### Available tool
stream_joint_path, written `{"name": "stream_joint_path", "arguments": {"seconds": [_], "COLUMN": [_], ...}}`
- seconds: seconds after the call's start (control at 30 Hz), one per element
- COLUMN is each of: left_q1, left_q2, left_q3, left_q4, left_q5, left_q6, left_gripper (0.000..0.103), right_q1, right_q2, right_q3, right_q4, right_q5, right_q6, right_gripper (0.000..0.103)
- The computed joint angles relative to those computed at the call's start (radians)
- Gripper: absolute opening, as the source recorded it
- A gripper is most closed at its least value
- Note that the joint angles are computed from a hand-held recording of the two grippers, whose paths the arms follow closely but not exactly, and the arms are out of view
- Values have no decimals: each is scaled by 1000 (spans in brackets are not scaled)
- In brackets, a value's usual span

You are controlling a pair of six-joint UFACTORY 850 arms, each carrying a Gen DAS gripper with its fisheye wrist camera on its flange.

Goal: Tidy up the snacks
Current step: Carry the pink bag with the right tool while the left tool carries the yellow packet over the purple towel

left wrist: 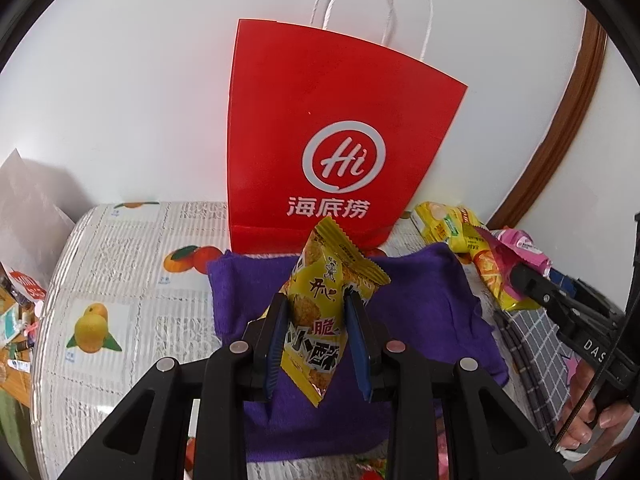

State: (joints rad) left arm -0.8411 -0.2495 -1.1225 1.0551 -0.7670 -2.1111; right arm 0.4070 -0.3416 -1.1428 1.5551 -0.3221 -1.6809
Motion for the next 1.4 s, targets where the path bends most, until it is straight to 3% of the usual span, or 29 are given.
{"name": "stream_joint_path", "arguments": {"seconds": [0.17,0.43,0.67,0.83,1.23,1.4], "left_q1": [22,52,84,93,96,100], "left_q2": [-7,-46,-87,-104,-126,-148], "left_q3": [7,1,-6,-9,-16,-33], "left_q4": [16,-20,-112,-126,-121,-158], "left_q5": [18,65,125,154,169,176], "left_q6": [-20,13,73,87,95,139], "left_gripper": [28,28,28,28,28,28], "right_q1": [8,2,3,13,14,32], "right_q2": [-34,-93,-157,-188,-200,-209], "right_q3": [-29,-79,-138,-158,-163,-163], "right_q4": [2,-161,-556,-722,-746,-843], "right_q5": [-6,24,33,41,56,82], "right_q6": [-33,100,494,663,672,737], "right_gripper": [51,51,51,51,51,53]}}
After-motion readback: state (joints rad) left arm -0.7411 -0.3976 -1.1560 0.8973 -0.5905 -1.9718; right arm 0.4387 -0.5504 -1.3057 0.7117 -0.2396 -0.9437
